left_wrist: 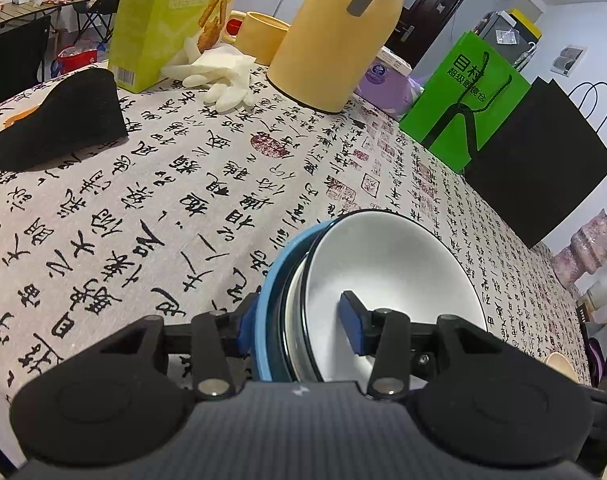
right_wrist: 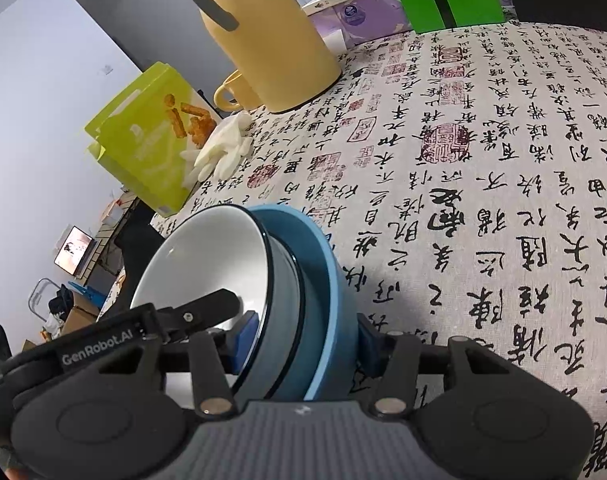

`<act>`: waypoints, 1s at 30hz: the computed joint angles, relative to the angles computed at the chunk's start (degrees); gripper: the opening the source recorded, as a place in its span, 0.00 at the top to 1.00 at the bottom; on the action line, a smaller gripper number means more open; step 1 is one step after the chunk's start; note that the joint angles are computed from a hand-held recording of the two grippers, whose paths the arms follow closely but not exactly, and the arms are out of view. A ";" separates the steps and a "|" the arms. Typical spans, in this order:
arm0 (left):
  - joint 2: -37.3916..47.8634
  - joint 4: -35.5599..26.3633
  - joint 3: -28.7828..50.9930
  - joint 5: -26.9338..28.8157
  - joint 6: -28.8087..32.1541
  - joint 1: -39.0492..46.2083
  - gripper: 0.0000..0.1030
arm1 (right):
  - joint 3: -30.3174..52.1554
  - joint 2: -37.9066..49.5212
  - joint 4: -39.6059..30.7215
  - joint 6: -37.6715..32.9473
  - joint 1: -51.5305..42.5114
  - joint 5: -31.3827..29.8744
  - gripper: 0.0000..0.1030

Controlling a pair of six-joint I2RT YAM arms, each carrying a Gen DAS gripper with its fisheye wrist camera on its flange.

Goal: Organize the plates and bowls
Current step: 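Lift the blue bowl with nested white bowls up with both tools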

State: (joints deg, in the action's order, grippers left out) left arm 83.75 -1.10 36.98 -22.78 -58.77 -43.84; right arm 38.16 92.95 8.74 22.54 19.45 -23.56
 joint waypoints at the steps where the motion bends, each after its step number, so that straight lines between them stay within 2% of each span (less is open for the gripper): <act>1: -0.15 -0.21 -0.02 -0.06 -0.05 -0.03 0.58 | -0.02 -0.05 -0.05 -0.03 0.02 -0.05 0.51; 8: -0.77 -0.12 -0.43 -0.75 0.09 -0.82 0.57 | -1.28 -1.07 0.77 0.24 0.13 0.20 0.52; 30: -2.33 -6.78 3.55 -6.18 -1.81 -6.43 0.57 | -6.32 -9.40 -0.22 -0.20 -3.00 -2.37 0.52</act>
State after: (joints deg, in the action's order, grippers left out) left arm 81.42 -7.89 40.53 -28.95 -60.58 -50.27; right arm 31.84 83.55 8.52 22.34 16.45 -25.92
